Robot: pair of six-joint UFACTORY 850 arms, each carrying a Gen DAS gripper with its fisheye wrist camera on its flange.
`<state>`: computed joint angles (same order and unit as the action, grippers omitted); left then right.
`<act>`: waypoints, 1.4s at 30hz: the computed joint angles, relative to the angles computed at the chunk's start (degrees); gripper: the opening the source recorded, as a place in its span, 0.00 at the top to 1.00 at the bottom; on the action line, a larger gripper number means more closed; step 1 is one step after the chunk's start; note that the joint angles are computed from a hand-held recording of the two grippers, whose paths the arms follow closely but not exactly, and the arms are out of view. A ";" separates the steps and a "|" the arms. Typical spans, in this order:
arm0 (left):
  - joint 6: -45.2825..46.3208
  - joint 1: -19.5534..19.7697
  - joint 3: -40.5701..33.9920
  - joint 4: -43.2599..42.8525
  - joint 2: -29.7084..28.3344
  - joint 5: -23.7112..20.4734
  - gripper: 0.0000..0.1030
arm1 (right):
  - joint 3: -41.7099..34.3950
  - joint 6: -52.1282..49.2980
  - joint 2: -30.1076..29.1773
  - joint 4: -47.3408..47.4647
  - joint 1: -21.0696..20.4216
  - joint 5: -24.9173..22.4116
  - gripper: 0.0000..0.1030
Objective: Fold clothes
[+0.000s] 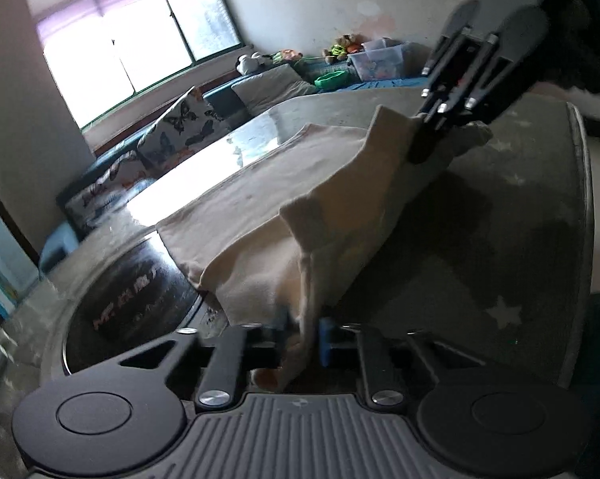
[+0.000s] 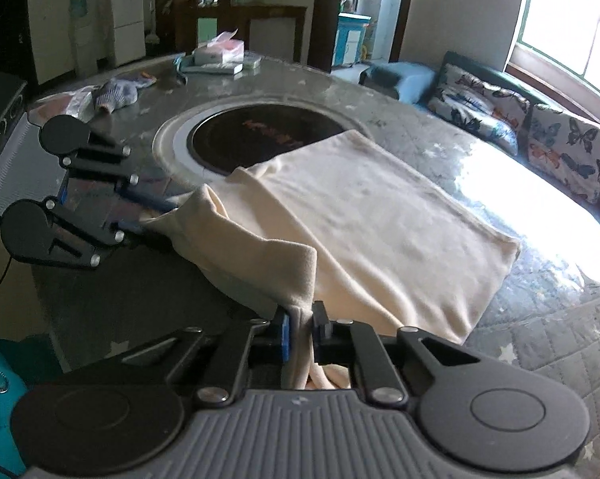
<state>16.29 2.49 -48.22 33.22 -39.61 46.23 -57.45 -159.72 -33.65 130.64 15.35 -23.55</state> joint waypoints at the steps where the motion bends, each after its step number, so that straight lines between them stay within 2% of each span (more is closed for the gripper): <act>1: -1.38 0.15 0.13 0.46 0.24 0.16 0.91 | 0.35 -0.90 0.15 1.24 -0.04 -0.65 0.92; 7: -8.30 1.79 2.23 5.28 3.40 1.22 0.92 | 3.79 -3.04 2.90 3.13 -0.64 -4.06 0.93; 15: -15.47 5.30 11.39 13.74 12.44 2.99 0.93 | 12.12 6.49 11.71 -7.50 -2.56 -7.88 0.93; 18: -18.29 5.90 12.87 15.69 14.64 3.07 0.93 | 14.04 10.50 14.26 -11.15 -2.88 -8.05 0.93; 21: -20.13 5.52 11.16 15.51 14.15 2.67 0.93 | 13.55 10.69 14.60 -11.57 -2.61 -6.91 0.93; 28: -22.78 3.48 2.02 12.57 9.51 -0.73 0.93 | 5.56 13.80 10.04 -12.02 -2.47 -4.58 0.93; 36: -26.30 -0.13 -14.52 6.49 -1.61 -9.97 0.93 | -12.06 21.96 -3.06 -13.58 -1.26 3.46 0.93; 38: -25.86 -1.07 -18.06 3.44 -4.45 -13.07 0.93 | -16.90 29.14 -7.22 -17.88 -1.00 5.68 0.93; 40: -25.62 -1.85 -21.24 0.72 -7.05 -16.13 0.89 | -20.48 30.91 -10.83 -15.85 -0.45 8.74 0.90; 42: -24.32 -2.19 -22.76 -2.89 -8.43 -18.13 0.81 | -22.30 25.83 -13.38 -8.78 0.11 10.96 0.88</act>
<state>-8.03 0.30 -70.98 30.33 -48.04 28.10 -79.75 -133.89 -47.03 121.86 15.46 -12.59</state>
